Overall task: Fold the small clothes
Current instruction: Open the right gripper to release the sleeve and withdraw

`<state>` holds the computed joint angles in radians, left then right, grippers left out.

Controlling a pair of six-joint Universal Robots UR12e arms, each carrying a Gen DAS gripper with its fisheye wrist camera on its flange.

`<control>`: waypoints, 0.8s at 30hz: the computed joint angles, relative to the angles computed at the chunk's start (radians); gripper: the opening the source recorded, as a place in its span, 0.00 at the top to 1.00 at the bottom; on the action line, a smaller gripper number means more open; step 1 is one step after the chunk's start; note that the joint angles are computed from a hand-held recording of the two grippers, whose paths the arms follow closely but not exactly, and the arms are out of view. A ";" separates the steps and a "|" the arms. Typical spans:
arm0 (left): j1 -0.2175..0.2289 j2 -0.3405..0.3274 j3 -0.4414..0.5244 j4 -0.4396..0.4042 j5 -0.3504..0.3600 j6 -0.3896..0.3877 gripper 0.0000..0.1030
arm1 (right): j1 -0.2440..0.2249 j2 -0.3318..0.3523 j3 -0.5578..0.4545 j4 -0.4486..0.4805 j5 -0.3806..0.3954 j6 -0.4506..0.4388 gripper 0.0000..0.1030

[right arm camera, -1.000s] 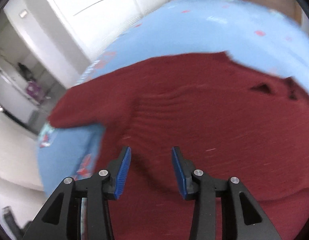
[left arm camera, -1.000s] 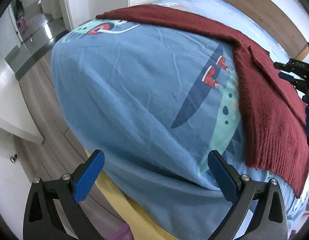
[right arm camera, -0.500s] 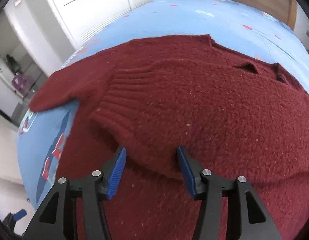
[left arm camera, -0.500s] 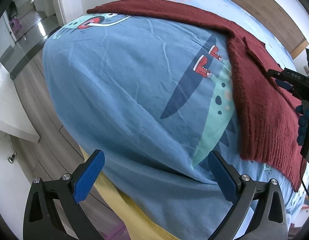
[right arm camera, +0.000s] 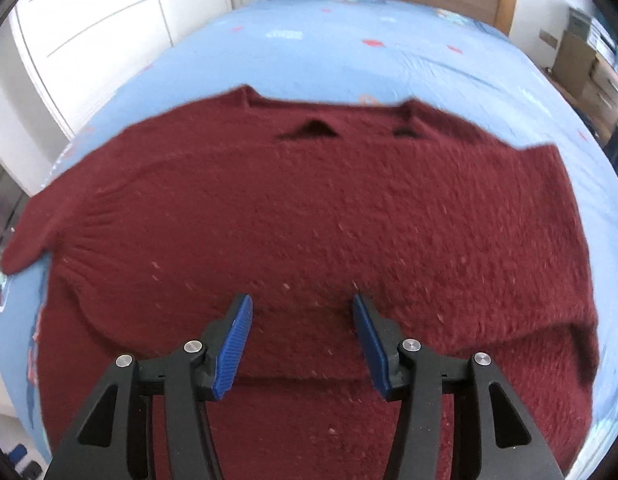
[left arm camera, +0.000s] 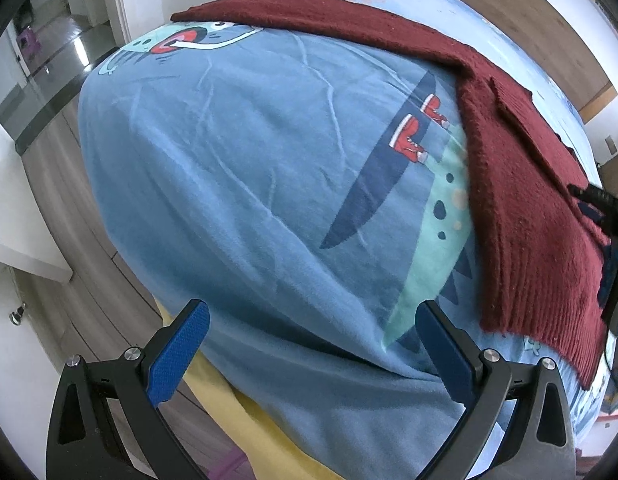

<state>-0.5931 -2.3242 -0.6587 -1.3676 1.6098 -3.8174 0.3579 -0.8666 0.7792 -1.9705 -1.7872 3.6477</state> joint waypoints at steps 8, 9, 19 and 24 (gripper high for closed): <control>0.011 -0.014 0.028 0.010 0.040 0.000 0.02 | 0.025 0.012 -0.037 0.032 -0.008 -0.005 0.45; 0.013 -0.016 0.031 0.012 0.036 -0.001 0.02 | 0.025 0.002 -0.024 0.024 -0.005 -0.012 0.45; 0.026 -0.067 0.118 0.002 0.047 0.014 0.02 | 0.031 -0.092 0.101 -0.089 0.007 -0.031 0.45; 0.034 -0.092 0.159 -0.020 0.060 0.010 0.02 | 0.028 -0.137 0.180 -0.122 0.026 -0.009 0.45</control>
